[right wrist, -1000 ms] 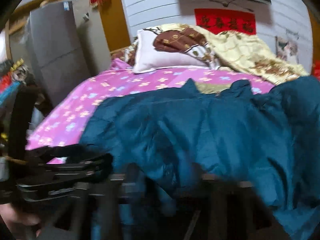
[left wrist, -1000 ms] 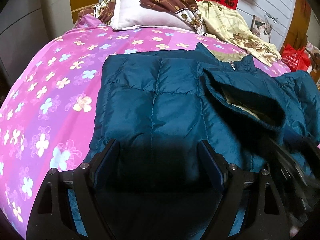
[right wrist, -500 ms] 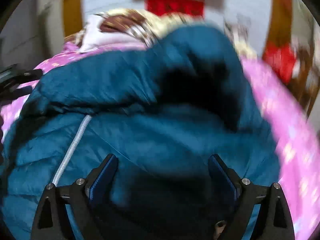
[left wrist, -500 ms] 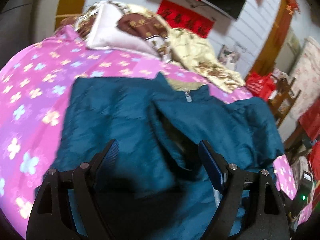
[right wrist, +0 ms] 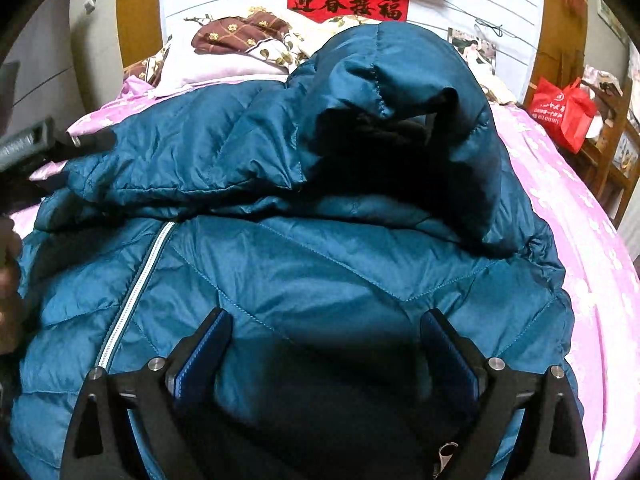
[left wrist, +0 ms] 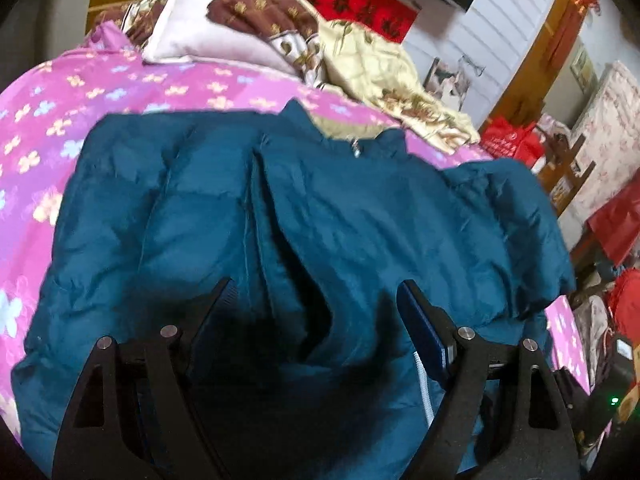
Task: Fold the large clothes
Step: 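Release the right gripper and press the folded jacket flat with the left gripper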
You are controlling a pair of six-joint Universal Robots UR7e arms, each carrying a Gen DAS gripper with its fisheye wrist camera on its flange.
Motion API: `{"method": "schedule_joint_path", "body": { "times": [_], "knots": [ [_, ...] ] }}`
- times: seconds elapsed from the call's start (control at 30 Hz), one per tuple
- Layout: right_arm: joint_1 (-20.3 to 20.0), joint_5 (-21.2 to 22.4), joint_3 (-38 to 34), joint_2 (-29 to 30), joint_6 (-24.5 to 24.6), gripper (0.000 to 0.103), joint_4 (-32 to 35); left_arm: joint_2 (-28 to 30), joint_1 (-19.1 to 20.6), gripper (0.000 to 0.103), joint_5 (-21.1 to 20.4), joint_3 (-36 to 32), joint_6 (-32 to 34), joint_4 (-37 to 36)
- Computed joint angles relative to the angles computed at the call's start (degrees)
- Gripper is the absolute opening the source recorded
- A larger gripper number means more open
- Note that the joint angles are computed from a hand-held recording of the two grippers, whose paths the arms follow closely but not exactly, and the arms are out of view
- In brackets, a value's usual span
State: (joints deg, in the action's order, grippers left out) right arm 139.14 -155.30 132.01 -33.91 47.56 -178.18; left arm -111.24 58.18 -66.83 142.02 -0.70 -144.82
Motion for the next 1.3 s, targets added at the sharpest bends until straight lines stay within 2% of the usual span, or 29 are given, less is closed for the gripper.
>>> {"method": "schedule_joint_path", "body": {
  "times": [0.07,0.1,0.13,0.17,0.23,0.33,0.43,0.53,0.6,0.67,0.77,0.83,0.9,0.93,1.0,1.07,1.13,1.17,1.23,1.3],
  "knots": [
    [-0.09,-0.06,-0.15,0.14,-0.01,0.095,0.12,-0.48,-0.04,0.081,-0.66,0.30,0.68,-0.16],
    [-0.10,-0.08,-0.37,0.18,0.14,0.095,0.52,-0.89,-0.24,0.062,-1.20,0.41,1.23,-0.34],
    [-0.10,-0.09,-0.45,0.14,0.29,0.095,0.85,-0.70,-0.11,0.028,-1.34,0.27,1.75,-0.38],
    [-0.13,-0.08,-0.54,0.14,0.34,0.095,1.02,-0.52,-0.14,0.015,-1.15,-0.02,1.93,0.39],
    [-0.15,-0.01,-0.67,0.16,0.47,0.096,1.23,-0.83,0.65,0.009,-1.82,-0.24,2.05,0.21],
    [-0.25,0.28,-0.62,0.19,0.19,0.096,0.54,-4.31,-0.29,0.008,1.69,-0.22,0.92,-0.83],
    [-0.38,0.54,-0.45,0.25,-0.18,0.096,-0.35,-6.60,1.07,0.008,3.90,-1.59,0.12,-2.43],
    [-0.50,0.68,-0.25,0.18,-0.41,0.096,-0.75,-6.69,3.26,0.008,5.57,-2.58,-0.95,-2.29],
    [-0.55,0.77,-0.21,0.13,-0.44,0.096,-0.78,-5.71,4.62,0.008,5.27,-3.01,-1.29,-1.38],
    [-0.59,0.93,-0.10,0.10,-0.68,0.096,-1.26,-5.53,3.93,0.009,7.52,-2.41,-2.23,-1.14],
    [-0.72,1.34,0.39,0.09,-1.56,0.096,-3.20,-7.33,0.35,0.021,13.30,-0.69,-2.09,-2.68],
    [-0.83,1.55,0.71,0.11,-2.12,0.096,-4.37,-9.56,-3.17,0.042,18.49,0.96,-1.16,-5.60],
    [-0.87,1.51,0.82,0.07,-2.24,0.096,-4.49,-11.43,-5.66,0.051,21.17,2.10,0.06,-8.79],
    [-0.87,1.51,0.82,0.07,-2.24,0.096,-4.49,-11.60,-6.37,0.056,21.64,2.29,1.03,-10.45],
    [-0.92,1.51,0.82,0.04,-2.17,0.097,-4.23,-11.14,-7.49,0.064,20.08,2.50,3.99,-12.23],
    [-0.98,1.44,0.83,-0.11,-1.98,0.097,-3.63,-8.50,-7.28,0.066,17.86,2.89,7.77,-13.06],
    [-0.94,1.42,0.67,-0.16,-1.65,0.098,-2.87,-4.51,-5.32,0.066,16.20,2.98,9.81,-13.53],
    [-1.00,1.46,0.68,-0.22,-1.58,0.098,-2.68,-3.14,-4.39,0.066,16.13,2.62,8.82,-12.38],
    [-1.15,1.70,0.77,-0.37,-1.46,0.101,-2.54,0.69,-0.33,0.066,15.42,-0.08,4.47,-5.64],
    [-1.30,1.93,0.76,-0.44,-1.37,0.103,-2.27,2.48,2.26,0.066,14.97,-1.46,3.21,-3.10]
  ]
}}
